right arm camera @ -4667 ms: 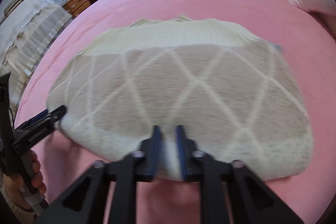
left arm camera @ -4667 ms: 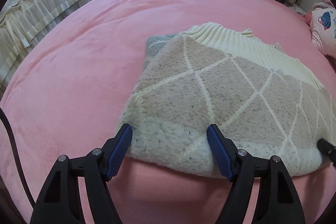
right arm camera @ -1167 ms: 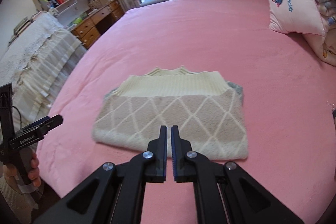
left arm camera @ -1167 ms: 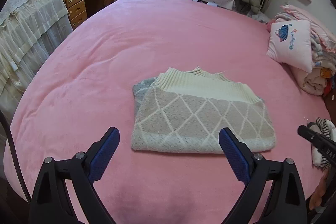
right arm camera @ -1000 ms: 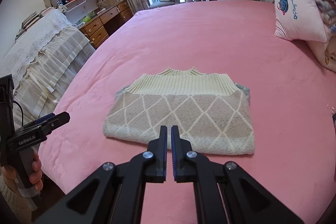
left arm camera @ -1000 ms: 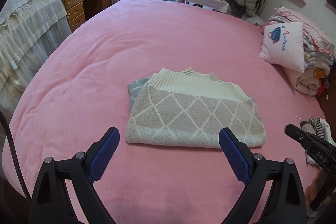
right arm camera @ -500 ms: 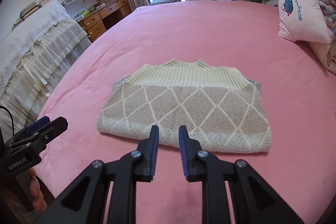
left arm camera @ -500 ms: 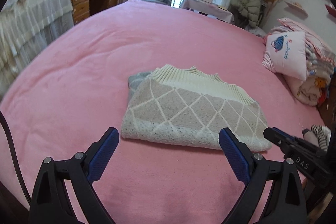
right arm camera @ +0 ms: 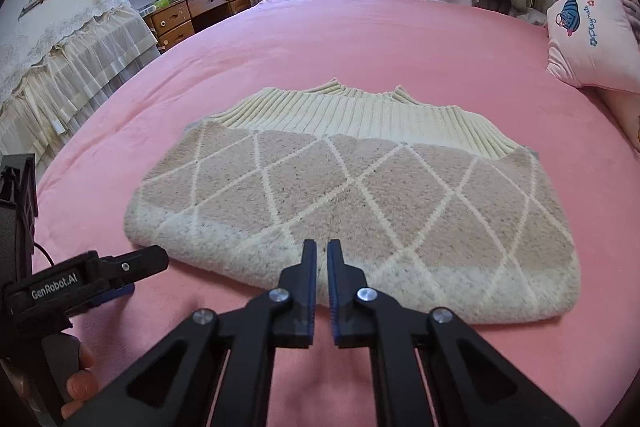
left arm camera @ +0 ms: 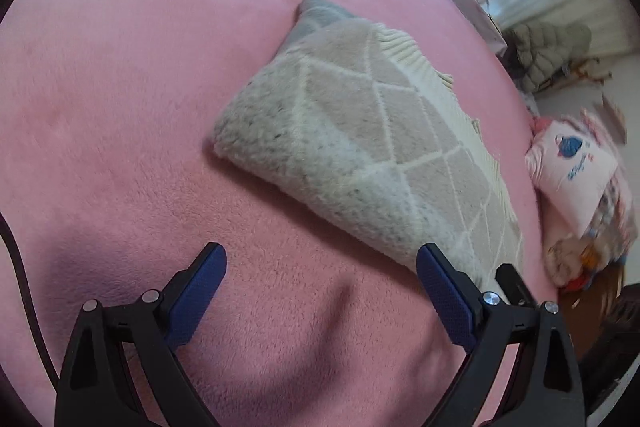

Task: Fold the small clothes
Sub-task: 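Grasp the edge of the folded sweater with the left tool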

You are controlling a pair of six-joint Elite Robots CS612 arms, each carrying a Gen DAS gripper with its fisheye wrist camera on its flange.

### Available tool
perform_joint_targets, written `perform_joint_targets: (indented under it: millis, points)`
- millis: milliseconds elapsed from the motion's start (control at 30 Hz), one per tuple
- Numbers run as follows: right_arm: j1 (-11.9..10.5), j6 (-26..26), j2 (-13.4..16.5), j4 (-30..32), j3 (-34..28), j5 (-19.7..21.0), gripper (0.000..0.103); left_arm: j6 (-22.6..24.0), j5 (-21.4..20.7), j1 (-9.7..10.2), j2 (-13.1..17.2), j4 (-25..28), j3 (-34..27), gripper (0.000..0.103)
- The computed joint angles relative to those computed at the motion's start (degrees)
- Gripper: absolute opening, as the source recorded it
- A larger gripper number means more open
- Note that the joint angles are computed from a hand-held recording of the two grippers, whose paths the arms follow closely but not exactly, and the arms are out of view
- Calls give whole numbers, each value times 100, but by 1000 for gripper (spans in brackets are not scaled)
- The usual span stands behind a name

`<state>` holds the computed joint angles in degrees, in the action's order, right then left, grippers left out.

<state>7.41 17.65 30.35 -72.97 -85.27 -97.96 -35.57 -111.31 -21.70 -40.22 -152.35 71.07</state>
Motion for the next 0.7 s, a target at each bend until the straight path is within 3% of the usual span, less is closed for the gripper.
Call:
perform_joint_targets:
  millis: [367,700]
  points:
    - [-63,221,205,-224,32,206,0,-537,-191,-3,282,-890,-34,102]
    - [-123,416,287,-312,-48,432,0,-1286,-620,15,745,-1343,-654,102]
